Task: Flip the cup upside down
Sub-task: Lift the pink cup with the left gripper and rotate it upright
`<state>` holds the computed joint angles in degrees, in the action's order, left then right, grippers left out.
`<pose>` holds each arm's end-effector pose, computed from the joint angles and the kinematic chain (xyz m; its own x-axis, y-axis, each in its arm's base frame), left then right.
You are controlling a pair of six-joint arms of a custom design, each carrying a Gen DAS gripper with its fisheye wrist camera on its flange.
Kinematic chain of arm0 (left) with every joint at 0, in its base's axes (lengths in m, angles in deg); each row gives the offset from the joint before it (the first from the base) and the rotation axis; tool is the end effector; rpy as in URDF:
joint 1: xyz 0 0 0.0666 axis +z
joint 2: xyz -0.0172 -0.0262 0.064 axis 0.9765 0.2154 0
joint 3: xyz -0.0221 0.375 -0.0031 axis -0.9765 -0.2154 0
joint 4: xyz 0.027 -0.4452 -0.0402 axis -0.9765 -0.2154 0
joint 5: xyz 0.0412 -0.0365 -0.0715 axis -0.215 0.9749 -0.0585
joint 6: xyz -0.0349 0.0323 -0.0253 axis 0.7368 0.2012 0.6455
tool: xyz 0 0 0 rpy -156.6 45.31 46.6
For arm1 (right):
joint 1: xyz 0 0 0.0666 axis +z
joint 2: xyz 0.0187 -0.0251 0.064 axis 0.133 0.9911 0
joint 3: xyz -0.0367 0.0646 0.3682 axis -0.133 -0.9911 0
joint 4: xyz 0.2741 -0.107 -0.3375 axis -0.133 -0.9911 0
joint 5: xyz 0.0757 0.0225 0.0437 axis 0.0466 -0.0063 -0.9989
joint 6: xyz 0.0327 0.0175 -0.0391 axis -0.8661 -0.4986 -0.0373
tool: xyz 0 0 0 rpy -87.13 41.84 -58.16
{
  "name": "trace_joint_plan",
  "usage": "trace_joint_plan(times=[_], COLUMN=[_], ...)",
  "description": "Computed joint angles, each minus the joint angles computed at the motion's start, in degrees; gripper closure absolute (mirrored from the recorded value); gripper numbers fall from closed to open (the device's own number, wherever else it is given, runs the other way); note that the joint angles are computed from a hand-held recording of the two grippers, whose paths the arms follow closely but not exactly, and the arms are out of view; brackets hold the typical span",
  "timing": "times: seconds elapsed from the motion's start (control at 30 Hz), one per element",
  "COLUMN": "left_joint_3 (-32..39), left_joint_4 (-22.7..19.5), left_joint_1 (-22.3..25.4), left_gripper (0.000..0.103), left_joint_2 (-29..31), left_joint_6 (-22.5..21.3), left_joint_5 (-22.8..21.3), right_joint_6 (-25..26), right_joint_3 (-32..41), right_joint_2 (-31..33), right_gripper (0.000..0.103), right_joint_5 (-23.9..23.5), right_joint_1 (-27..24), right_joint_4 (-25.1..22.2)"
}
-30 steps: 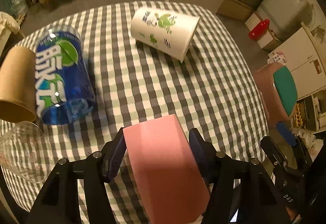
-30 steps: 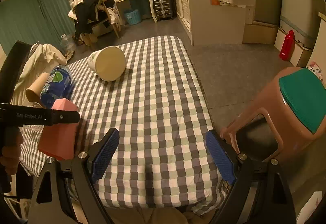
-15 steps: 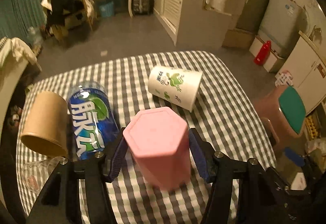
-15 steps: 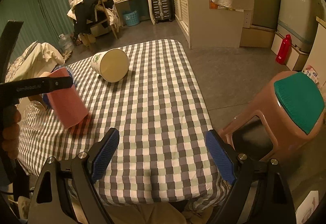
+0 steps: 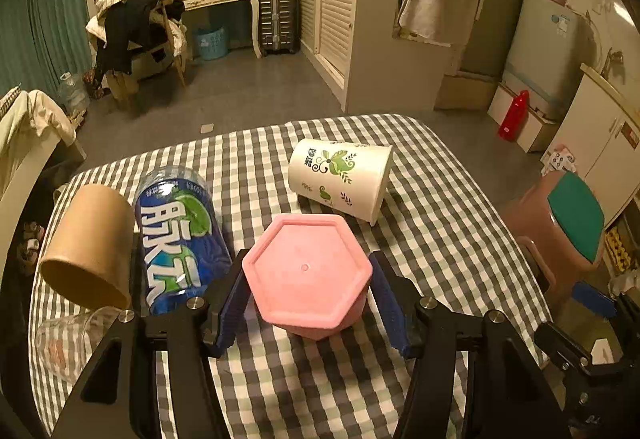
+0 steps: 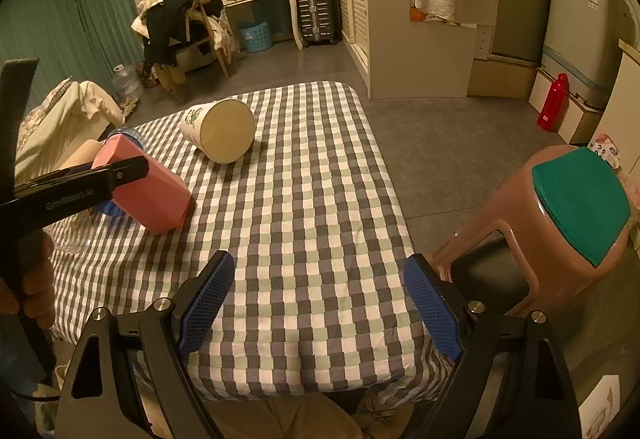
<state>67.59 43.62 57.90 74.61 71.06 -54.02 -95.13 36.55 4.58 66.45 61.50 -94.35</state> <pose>0.3990 -0.1402 0.3097 -0.7515 0.1413 -0.6445 0.2014 0.9793 -0.0200 0.2977 0.3777 0.2754 -0.7590 0.0749 -0.6467 0.0102 0.9946 0.1032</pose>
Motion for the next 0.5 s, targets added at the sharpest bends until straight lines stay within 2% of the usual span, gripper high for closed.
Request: trace_joint_plan(times=[0.13, 0.27, 0.4, 0.5], left_joint_3=[0.6, 1.3, 1.5, 1.1], left_joint_4=[0.5, -2.0, -4.9, -4.8], left_joint_1=[-0.1, -0.1, -1.7, -2.5], left_gripper=[0.044, 0.044, 0.044, 0.044], left_joint_2=[1.0, 0.3, -0.9, -1.2], left_joint_6=[-0.1, -0.1, -1.8, -1.9], left_joint_5=[-0.2, 2.1, 0.6, -0.2], right_joint_6=[-0.1, -0.3, -0.4, -0.3], right_joint_3=[0.1, -0.1, -0.1, -0.1], right_joint_2=[-0.2, -0.7, -0.9, -0.8], right_gripper=[0.016, 0.016, 0.016, 0.016], right_joint_5=[0.5, 1.0, 0.9, 0.6], right_joint_1=[0.2, 0.1, -0.2, -0.3], right_joint_4=[-0.3, -0.6, -0.4, -0.1])
